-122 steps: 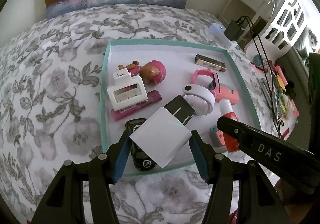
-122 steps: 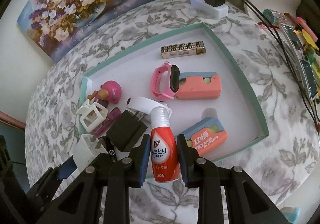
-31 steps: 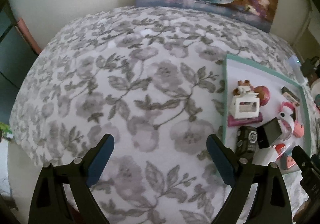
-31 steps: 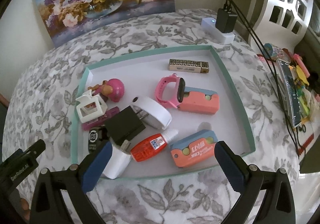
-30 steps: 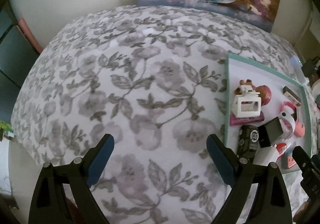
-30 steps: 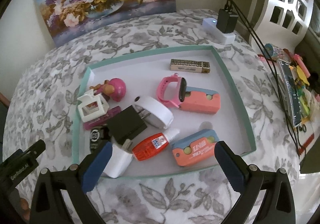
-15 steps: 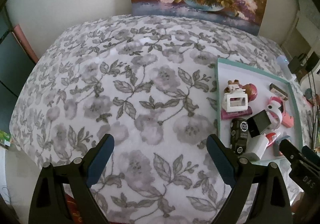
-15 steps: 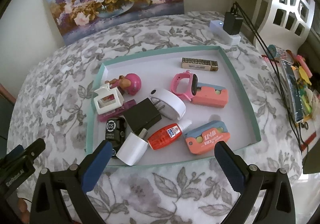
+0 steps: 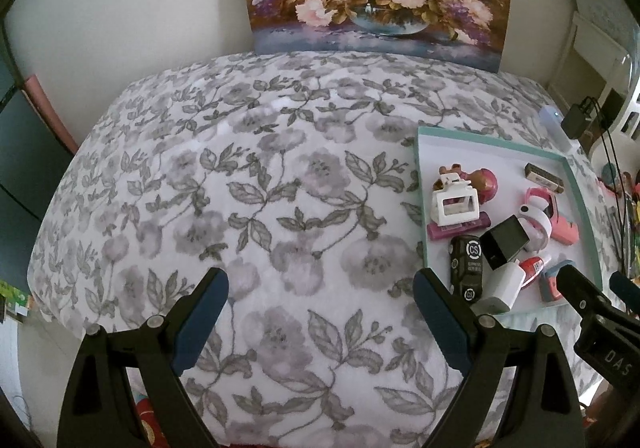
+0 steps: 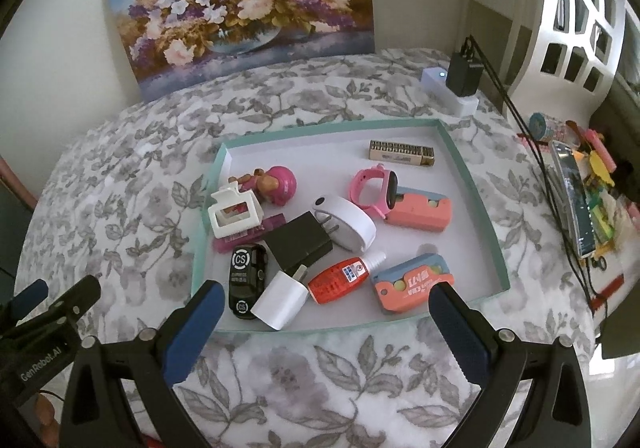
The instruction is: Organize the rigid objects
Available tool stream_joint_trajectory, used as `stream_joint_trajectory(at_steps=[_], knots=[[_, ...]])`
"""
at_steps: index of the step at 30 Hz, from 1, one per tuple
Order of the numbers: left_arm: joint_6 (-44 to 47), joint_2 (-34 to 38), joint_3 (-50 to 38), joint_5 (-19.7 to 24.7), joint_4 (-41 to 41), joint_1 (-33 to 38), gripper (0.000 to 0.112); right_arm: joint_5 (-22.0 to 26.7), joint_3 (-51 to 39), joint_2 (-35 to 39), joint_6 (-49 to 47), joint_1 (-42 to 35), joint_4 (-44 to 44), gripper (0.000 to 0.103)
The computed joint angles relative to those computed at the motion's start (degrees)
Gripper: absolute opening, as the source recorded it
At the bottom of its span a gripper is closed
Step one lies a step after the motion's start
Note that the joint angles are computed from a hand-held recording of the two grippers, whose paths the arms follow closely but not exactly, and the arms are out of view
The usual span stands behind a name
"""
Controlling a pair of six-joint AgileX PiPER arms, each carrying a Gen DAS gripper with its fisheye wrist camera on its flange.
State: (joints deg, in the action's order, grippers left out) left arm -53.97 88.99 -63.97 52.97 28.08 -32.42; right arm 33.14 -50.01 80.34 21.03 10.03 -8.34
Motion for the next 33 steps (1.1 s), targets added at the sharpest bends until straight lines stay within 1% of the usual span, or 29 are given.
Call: stream_joint_trajectory(at_steps=[33], knots=[[1.05, 0.73, -0.21, 0.89, -1.14, 0.89, 0.094, 0.89, -1.27, 1.63, 0.6, 1.72, -2.92, 0.103]])
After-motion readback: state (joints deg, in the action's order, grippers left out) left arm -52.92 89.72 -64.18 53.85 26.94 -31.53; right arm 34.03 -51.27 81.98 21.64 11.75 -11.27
